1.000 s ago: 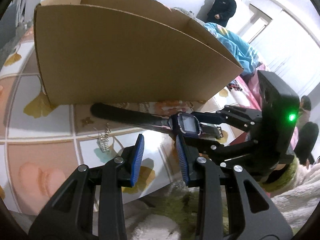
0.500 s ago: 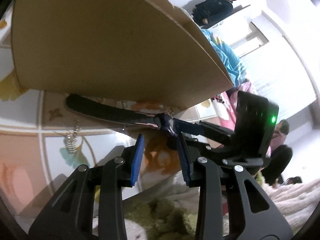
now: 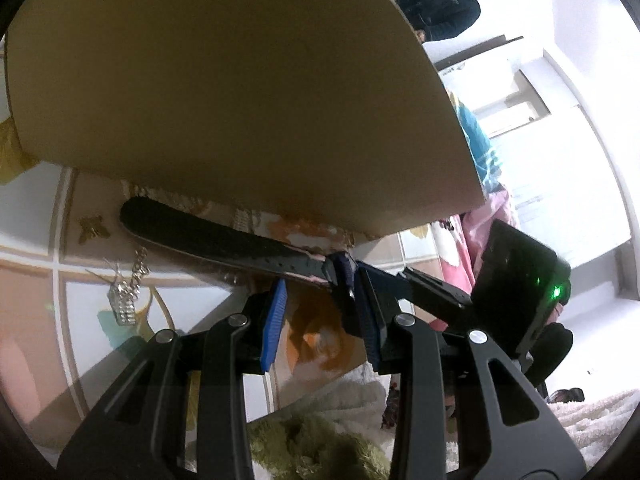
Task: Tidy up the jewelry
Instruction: 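Close the left tool on the watch strap while the right tool holds the face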
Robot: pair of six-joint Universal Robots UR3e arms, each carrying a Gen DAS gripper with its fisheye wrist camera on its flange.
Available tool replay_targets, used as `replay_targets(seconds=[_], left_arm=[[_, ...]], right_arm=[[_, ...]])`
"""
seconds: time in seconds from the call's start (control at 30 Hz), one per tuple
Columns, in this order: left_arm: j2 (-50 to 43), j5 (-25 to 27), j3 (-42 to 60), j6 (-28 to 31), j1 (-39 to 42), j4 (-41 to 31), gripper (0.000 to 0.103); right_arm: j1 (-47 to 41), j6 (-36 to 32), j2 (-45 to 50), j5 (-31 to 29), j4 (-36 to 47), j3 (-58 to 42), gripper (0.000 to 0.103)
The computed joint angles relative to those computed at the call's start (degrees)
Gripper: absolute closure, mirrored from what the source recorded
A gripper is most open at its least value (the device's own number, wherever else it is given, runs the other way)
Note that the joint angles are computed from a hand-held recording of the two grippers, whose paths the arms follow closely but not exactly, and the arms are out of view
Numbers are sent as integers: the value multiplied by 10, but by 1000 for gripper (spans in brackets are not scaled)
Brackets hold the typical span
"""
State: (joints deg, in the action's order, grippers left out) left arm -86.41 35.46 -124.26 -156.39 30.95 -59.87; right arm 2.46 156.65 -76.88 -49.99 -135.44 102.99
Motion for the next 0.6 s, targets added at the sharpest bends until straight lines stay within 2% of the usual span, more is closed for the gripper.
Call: replay_targets(seconds=[0.1,0.3,0.47,0.6], left_arm=[[3,7,-10,-31,-4,45,71],[4,5,-22,-56,1,79,72],[16,12,-51,-91,7,157,73],[41,42,-66,-120,1,227,86]], right_arm=[[-5,-14,-5,1,4,3,54],[-9,-33,-8,1,7,5,54],[3,-49,-20,-22,-9,18,54],[16,-59,-26,-45,-20,20,54]])
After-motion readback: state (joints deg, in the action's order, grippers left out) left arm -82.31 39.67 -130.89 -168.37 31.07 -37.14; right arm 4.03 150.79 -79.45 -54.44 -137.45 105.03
